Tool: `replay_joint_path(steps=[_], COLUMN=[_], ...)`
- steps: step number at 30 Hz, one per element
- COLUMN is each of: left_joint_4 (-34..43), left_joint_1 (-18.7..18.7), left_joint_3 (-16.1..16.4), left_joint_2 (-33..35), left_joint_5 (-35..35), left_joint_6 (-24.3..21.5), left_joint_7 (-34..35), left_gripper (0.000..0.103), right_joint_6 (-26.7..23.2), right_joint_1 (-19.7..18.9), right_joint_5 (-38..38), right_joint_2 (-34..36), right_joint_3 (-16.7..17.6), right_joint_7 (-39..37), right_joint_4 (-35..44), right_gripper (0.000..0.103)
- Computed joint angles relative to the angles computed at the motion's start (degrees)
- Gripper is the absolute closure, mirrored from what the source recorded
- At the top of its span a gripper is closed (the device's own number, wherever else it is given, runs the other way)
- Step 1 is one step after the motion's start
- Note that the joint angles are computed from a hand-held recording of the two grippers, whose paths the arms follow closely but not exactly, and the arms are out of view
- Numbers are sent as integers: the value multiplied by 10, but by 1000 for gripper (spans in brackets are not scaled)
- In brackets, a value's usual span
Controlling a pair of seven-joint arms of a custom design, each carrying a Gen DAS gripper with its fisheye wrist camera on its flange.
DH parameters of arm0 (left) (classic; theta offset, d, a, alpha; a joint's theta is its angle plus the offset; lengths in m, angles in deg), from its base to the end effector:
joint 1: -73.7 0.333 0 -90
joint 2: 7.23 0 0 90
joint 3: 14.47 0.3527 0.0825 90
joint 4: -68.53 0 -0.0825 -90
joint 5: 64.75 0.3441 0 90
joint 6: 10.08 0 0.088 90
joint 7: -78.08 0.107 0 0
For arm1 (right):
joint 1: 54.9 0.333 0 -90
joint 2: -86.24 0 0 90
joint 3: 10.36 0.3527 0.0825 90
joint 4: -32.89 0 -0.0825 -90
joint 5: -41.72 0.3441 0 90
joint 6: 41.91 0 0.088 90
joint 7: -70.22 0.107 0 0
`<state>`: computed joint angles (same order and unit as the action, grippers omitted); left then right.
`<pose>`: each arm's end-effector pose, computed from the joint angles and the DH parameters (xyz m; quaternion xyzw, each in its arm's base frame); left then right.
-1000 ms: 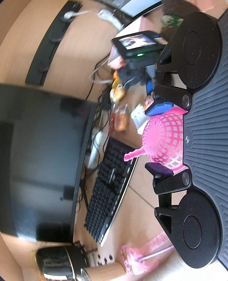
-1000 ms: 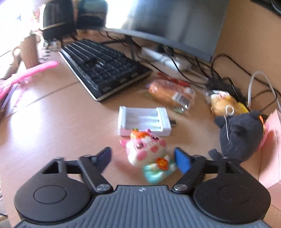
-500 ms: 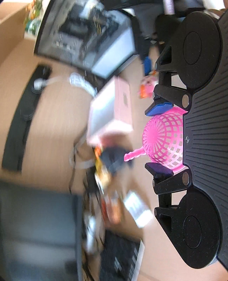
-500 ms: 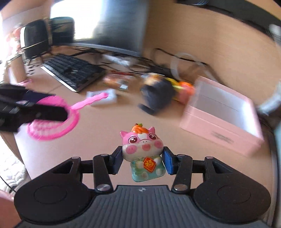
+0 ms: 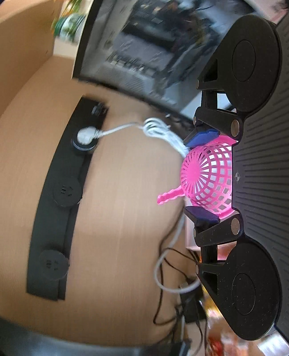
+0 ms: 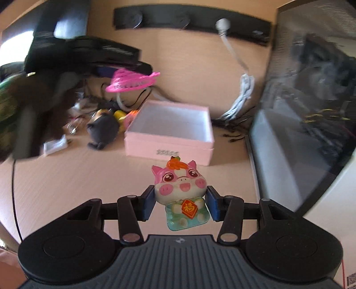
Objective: Organize objects
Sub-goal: 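Lower the basket and the pig figurine into the pink box, opening both tools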
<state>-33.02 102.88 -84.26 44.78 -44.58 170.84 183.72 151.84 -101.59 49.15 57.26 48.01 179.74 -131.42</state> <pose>0.6406 -0.2526 0.4666 -0.3526 0.7513 -0.5528 0.0750 0.3621 0.0807 0.4307 -0.5859 0.6851 -0.3603 0.2400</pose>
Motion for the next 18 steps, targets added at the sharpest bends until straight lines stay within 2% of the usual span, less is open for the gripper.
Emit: replay_joint_path(steps=[2,4,6,7,10,13,15,18], left_joint_4=[76,138,162,166,150,128,104,36], left_joint_1=[-62,-128,-180,-189,-178,-141,-119,-52], left_joint_3=[32,94,162,175,167,127,112,79], left_joint_2=[14,7,-7,-8,-6,1,-8,-28], left_joint_5=[-16,-37,-55,-64,-84,-97,-110,-116], left_joint_6=[-56,-91,-73,-64,-41,-50,-35,6], left_joint_7=[4,-7,-38,-41,-20,17,27,6], left_gripper=[39,38,41,41,41,41,41,41], right_joint_6=[4,15,25,29,46,71,83,95], right_joint_1=[1,-1,-2,-4,-13,-4,-3,-9], right_joint_5=[8,14,22,25,34,36,34,36], right_joint_2=[-10,-9,-5,0,20,63,99,143], right_joint_3=[-7,-12,-17,-18,-15,-33,-42,-44], right_joint_7=[7,12,11,8,-14,-46,-69,-105], right_joint_4=[-9,-16,-22,-24,-27,-26,-15,8], right_gripper=[56,56,56,56,56,56,56,56])
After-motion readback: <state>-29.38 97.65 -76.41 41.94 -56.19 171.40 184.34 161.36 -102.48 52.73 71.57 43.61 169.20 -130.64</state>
